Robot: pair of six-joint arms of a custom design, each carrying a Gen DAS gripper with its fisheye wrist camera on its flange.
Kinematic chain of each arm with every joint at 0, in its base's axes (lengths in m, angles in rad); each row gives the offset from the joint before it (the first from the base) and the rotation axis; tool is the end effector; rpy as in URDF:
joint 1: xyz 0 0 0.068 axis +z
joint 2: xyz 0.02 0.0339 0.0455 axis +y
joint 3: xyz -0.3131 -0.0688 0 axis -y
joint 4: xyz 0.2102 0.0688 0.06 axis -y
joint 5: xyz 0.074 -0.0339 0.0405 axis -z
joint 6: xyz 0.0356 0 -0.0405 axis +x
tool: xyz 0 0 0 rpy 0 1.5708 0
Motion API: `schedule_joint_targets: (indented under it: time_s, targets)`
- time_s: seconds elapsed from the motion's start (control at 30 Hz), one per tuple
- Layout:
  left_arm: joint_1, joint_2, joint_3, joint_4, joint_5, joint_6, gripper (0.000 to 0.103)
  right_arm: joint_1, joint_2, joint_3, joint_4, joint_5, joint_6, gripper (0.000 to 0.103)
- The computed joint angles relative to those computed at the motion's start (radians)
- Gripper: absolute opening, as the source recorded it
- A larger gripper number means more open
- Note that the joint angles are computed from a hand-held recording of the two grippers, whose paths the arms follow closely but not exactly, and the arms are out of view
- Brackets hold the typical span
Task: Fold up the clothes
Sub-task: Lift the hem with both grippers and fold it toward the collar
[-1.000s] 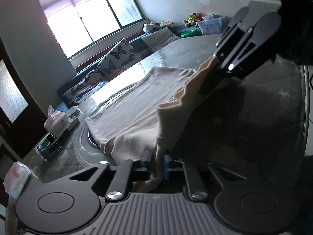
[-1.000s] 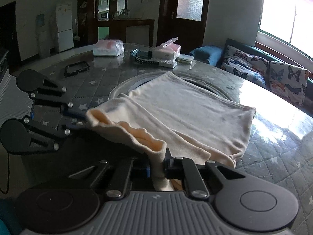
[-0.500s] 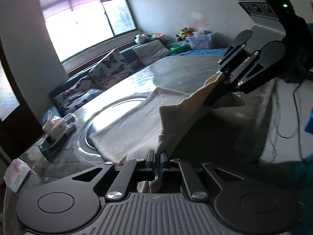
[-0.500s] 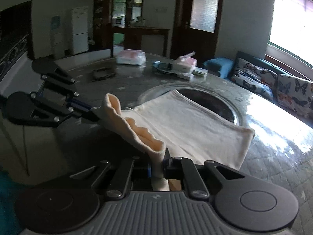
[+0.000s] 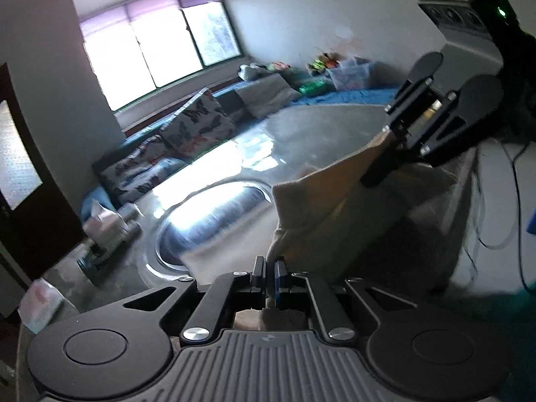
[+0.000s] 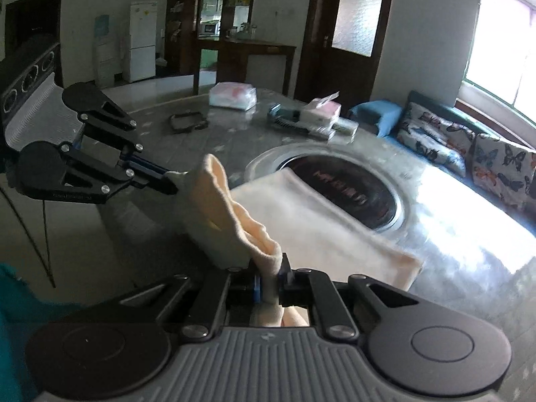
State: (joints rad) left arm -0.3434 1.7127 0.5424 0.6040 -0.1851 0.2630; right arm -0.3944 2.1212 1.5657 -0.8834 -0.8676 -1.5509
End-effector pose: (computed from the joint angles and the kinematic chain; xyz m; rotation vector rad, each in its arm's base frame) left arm 0.2785 -0.0926 0.1948 0.5316 2.0625 0.1503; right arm 0.3860 -0.1312 0.2243 -1.3227 1.8972 0.4768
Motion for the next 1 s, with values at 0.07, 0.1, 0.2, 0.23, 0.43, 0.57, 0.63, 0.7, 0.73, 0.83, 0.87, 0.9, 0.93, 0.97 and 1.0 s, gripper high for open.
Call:
schedule_joint_targets:
  time_s: [0.07,0.1,0.2,0.23,0.43,0.57,0.63,0.7,0.73,0.83,0.87,0.9,0.93,0.97,1.0]
  targets:
    - [0.032,0.040,0.076,-0.029,0.008,0.012,0.005,0.029,0.022,0.057,0.020,0.001,0.060,0.007]
    - [0.047,0.063,0.119,-0.048,0.011,0.019,0.005,0.046,0.035,0.085,0.036,0.007,0.094,0.007]
    - [0.092,0.148,0.247,-0.091,0.024,0.032,0.005,0.104,0.085,0.178,0.093,0.043,0.193,0.007]
    - [0.107,0.184,0.299,-0.114,0.027,0.027,0.005,0.126,0.108,0.211,0.112,0.061,0.228,0.007]
    - [0.162,0.423,0.586,-0.227,-0.014,0.008,0.005,0.240,0.281,0.427,0.200,0.171,0.442,0.007]
    - [0.180,0.554,0.741,-0.327,-0.040,-0.040,0.005,0.274,0.406,0.560,0.220,0.206,0.574,0.012]
    - [0.188,0.585,0.776,-0.360,-0.041,-0.069,0.007,0.269,0.444,0.602,0.218,0.210,0.616,0.022]
    - [0.197,0.602,0.794,-0.379,-0.037,-0.081,0.010,0.265,0.484,0.650,0.212,0.214,0.659,0.028]
    - [0.200,0.605,0.792,-0.376,-0.036,-0.082,0.011,0.261,0.504,0.677,0.206,0.215,0.678,0.028]
    - [0.201,0.604,0.786,-0.370,-0.050,-0.084,0.013,0.212,0.519,0.719,0.164,0.200,0.692,0.031]
    - [0.198,0.598,0.780,-0.369,-0.057,-0.090,0.014,0.199,0.516,0.718,0.157,0.199,0.690,0.031]
    - [0.198,0.592,0.771,-0.361,-0.061,-0.093,0.014,0.186,0.514,0.718,0.149,0.198,0.688,0.031]
    - [0.197,0.587,0.766,-0.358,-0.067,-0.095,0.014,0.173,0.513,0.719,0.140,0.197,0.686,0.031]
    - [0.195,0.583,0.767,-0.362,-0.077,-0.101,0.014,0.165,0.514,0.717,0.136,0.201,0.684,0.031]
    - [0.194,0.578,0.762,-0.358,-0.082,-0.106,0.014,0.161,0.517,0.721,0.130,0.208,0.683,0.031]
